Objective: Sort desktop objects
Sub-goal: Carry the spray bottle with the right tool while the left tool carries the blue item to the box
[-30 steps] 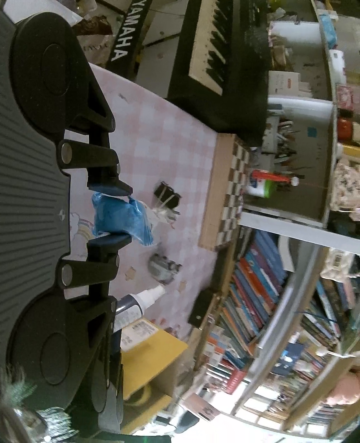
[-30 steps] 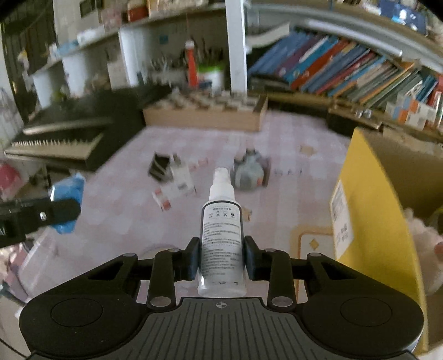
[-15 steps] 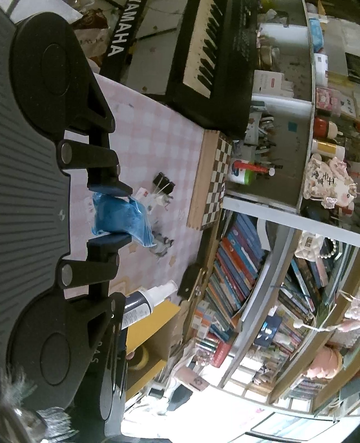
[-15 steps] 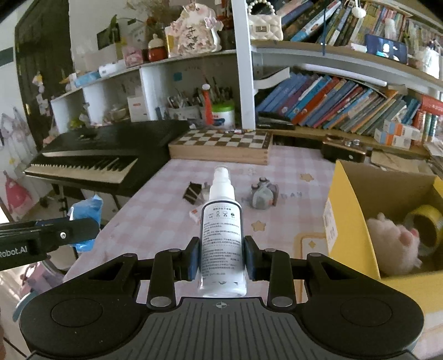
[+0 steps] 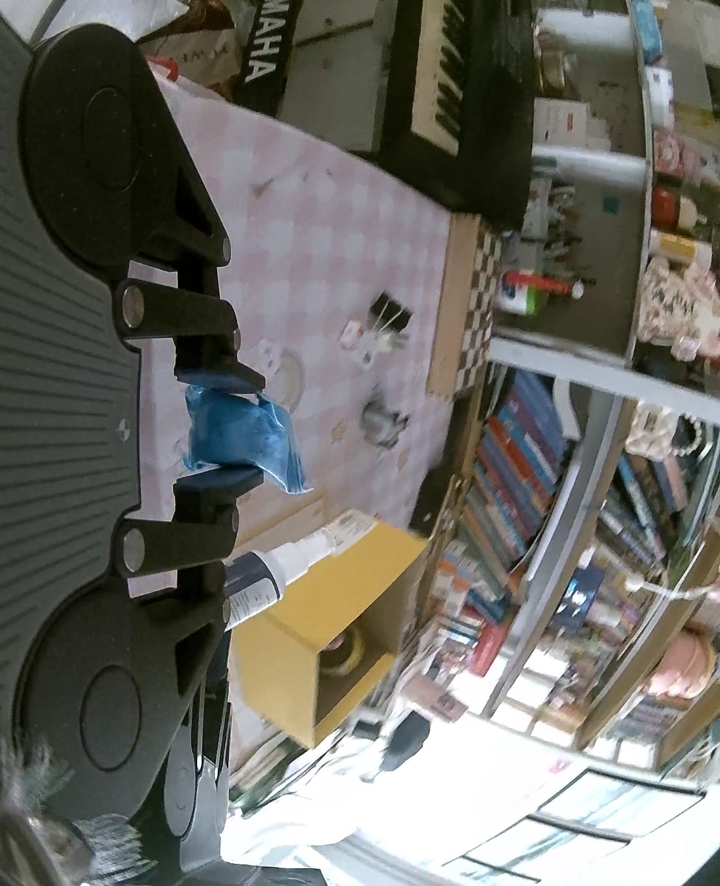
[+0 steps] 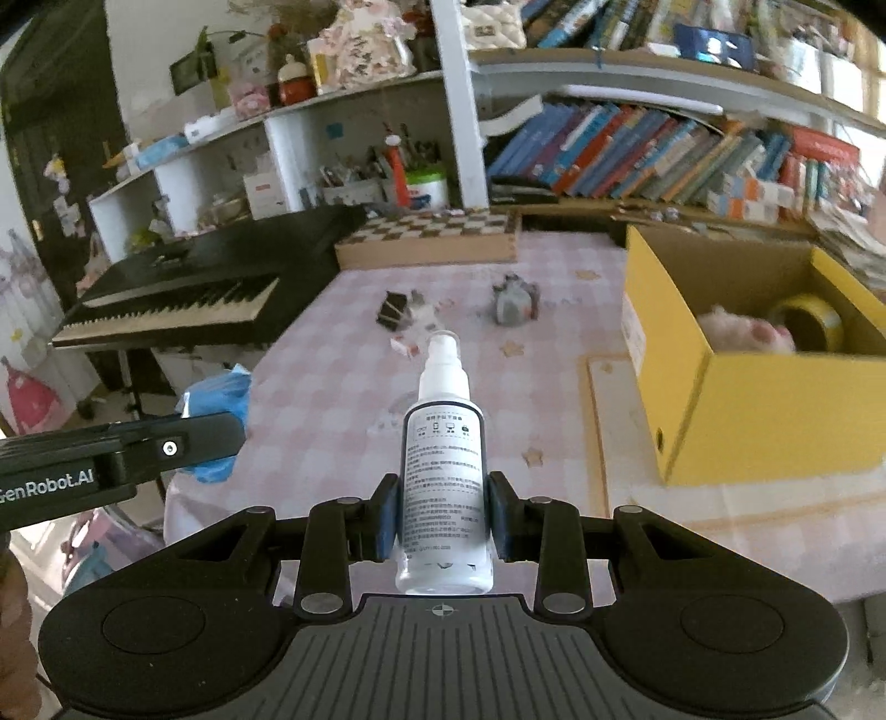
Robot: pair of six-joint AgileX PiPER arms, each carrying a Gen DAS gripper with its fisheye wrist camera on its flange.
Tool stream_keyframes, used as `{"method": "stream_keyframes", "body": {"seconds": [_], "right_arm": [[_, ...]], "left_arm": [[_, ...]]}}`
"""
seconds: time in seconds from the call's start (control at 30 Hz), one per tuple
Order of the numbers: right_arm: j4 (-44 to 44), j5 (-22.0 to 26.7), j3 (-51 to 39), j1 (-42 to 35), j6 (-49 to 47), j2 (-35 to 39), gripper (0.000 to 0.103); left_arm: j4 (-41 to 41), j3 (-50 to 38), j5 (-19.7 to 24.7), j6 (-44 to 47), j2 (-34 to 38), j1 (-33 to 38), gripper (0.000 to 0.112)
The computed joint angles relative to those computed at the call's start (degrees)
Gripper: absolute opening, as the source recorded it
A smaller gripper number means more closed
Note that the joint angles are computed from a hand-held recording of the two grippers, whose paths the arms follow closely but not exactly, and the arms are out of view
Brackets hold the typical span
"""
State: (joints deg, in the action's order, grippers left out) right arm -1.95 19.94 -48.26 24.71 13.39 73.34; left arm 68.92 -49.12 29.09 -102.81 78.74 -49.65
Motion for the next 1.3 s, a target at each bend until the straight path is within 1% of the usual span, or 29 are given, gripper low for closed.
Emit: {"method": "stream_keyframes", "body": {"seconds": [0.13,0.23,0.37,0.6,0.7,0.87,1.0,1.2,1.3], "right_arm": [[-6.7,1.6,3.5,1.2,9.1,-3.9,0.033],[-9.2,2.9,6.0,1.8,13.4,-6.5,0.033],[-9.8,5.0,8.8,1.8,16.5,-9.5,0.033],[-14.6,9.1,12.1,1.7,24.6,-14.6,0.033],[-15.1,11.3,13.3,1.1,26.3,-16.6,0.033],[-15.6,15.0,15.2,-0.6,28.0,-20.3,0.033],[-15.5,17.0,16.2,-3.3,27.7,-22.9,0.033],[-10.0,18.1,17.1,-11.3,20.2,-25.5,0.033],[-6.1,17.3,17.0,-15.8,14.4,-25.3,0.033]], "left_arm": [[-0.5,0.4,-0.8,0.7,-0.1,-2.2,0.026],[-1.7,0.3,-1.9,2.1,0.6,-3.5,0.026],[-6.4,-0.9,-4.5,7.0,2.5,-4.3,0.026],[-9.2,-2.9,-7.9,11.5,5.3,-5.8,0.026],[-11.2,-4.1,-9.5,13.9,6.8,-6.2,0.026],[-16.1,-7.1,-12.6,20.6,9.8,-6.6,0.026],[-22.8,-10.5,-14.8,28.7,12.9,-6.7,0.026],[-35.2,-15.7,-16.1,43.0,17.1,-7.5,0.026],[-38.0,-17.8,-15.9,46.3,18.5,-7.8,0.026]]}}
